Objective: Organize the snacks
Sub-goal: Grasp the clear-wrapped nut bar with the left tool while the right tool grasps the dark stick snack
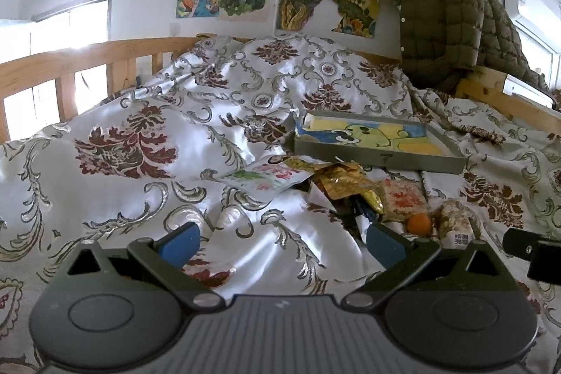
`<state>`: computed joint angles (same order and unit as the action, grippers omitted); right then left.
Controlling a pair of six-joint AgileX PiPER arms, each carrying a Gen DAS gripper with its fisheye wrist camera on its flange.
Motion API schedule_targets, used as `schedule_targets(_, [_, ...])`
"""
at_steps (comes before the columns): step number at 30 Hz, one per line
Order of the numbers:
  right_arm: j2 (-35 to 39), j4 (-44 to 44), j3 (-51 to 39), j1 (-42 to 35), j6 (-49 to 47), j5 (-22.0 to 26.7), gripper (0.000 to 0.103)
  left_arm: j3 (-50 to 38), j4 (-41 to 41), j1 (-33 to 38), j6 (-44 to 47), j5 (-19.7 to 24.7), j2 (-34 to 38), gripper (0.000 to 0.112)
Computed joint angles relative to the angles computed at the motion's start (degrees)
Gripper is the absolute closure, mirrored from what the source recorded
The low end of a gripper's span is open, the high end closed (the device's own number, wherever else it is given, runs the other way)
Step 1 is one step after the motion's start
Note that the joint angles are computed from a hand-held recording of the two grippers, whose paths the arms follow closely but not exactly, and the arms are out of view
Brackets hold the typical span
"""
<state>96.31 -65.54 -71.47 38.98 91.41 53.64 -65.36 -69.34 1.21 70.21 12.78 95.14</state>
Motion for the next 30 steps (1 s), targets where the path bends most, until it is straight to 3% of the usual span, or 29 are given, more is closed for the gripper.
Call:
schedule_targets(3, [0.5, 0.8, -1.6, -1.0, -2.2, 0.9, 0.001, -1.0, -4.1, -0.3, 5.4, 0.5, 0.7, 0.009])
schedule_targets(8, [-5.8, 3.5, 5.2, -10.7, 0.1, -19.3, 0.001, -7.0, -2.5, -0.8, 7.2, 4.0, 4.6, 0.009])
schedule_targets(10, [-6.2, 3.0, 6.1, -13.4, 1.8, -23.0, 0.001, -10.2, 0.3, -1.2, 5.0, 5.6, 6.6, 0.009])
schedule_targets(12, [-5.8, 7.1, 5.3, -16.6, -4.3, -25.5, 0.001, -13.7, 4.1, -1.8, 1.5, 7.4, 9.0, 0.009])
schedule_targets(17, [-2.3, 27.6, -0.5, -25.1, -25.7, -27.6, 0.001, -21.8, 11.2, -4.0, -5.8, 12.2, 14.6, 0.009])
schedule_targets(25, [5.9, 42.5, -9.5, -33.1, -52.2, -26.1, 0.001, -27.7, 12.5, -8.1, -7.8, 20.1, 19.8, 0.009])
schedule_targets(30, [9.4, 49.8, -12.2, -36.3, -67.0, -26.4, 0.001, -33.1, 17.9, -11.0, -13.6, 23.8, 24.0, 0.009])
